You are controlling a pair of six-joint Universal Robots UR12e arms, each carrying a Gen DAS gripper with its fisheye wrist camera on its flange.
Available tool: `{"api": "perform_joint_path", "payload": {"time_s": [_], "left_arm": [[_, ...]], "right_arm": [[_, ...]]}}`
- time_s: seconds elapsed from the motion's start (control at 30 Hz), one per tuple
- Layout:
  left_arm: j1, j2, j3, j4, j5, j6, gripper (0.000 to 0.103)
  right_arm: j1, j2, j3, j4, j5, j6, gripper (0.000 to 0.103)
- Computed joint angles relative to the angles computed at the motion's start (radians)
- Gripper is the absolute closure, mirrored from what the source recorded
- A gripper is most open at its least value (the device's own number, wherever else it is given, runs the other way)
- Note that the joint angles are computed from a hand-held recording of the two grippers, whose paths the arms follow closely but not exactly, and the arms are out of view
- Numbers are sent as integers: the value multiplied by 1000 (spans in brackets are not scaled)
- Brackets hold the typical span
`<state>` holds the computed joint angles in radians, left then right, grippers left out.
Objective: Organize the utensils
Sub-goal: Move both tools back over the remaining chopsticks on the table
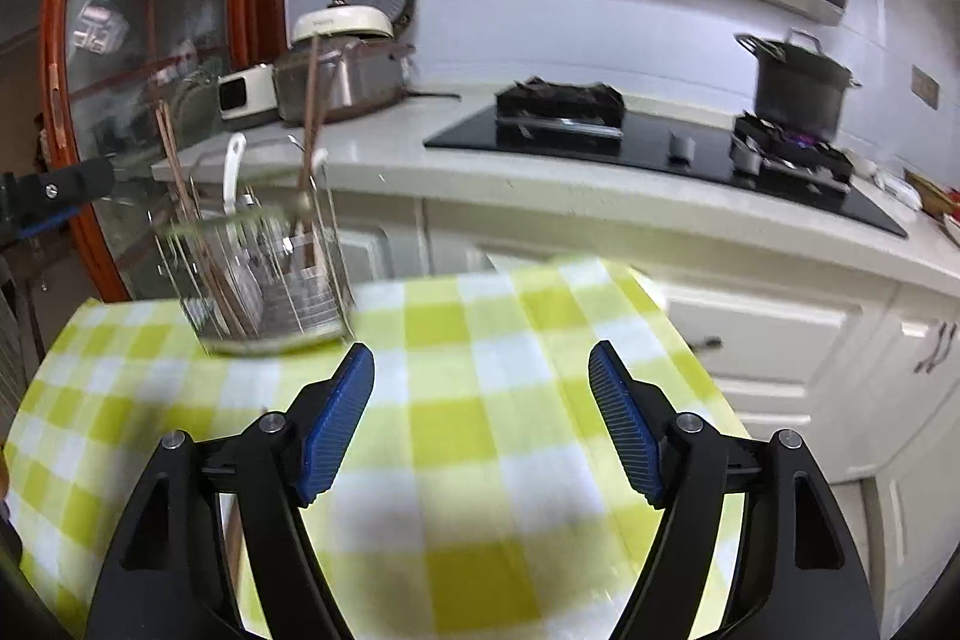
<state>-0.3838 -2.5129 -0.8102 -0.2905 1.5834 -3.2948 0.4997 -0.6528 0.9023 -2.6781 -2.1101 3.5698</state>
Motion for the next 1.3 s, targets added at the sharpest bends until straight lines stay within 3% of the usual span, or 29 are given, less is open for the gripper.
{"api": "perform_joint_path", "payload": {"time_s": [0.33, 0.63, 0.87, 1.3], "left_arm": [[5, 63, -159, 14, -45, -25, 45], [5, 67, -195, -83, -71, 8, 45], [1, 55, -202, -110, -83, 37, 45], [-6, 25, -157, -279, -43, 37, 66]], "right_arm": [[27, -51, 110, 25, -44, 46, 32], [50, -45, 98, 140, -19, 109, 32], [63, -29, 72, 198, -35, 124, 32], [65, -8, 35, 280, 5, 136, 28]]}}
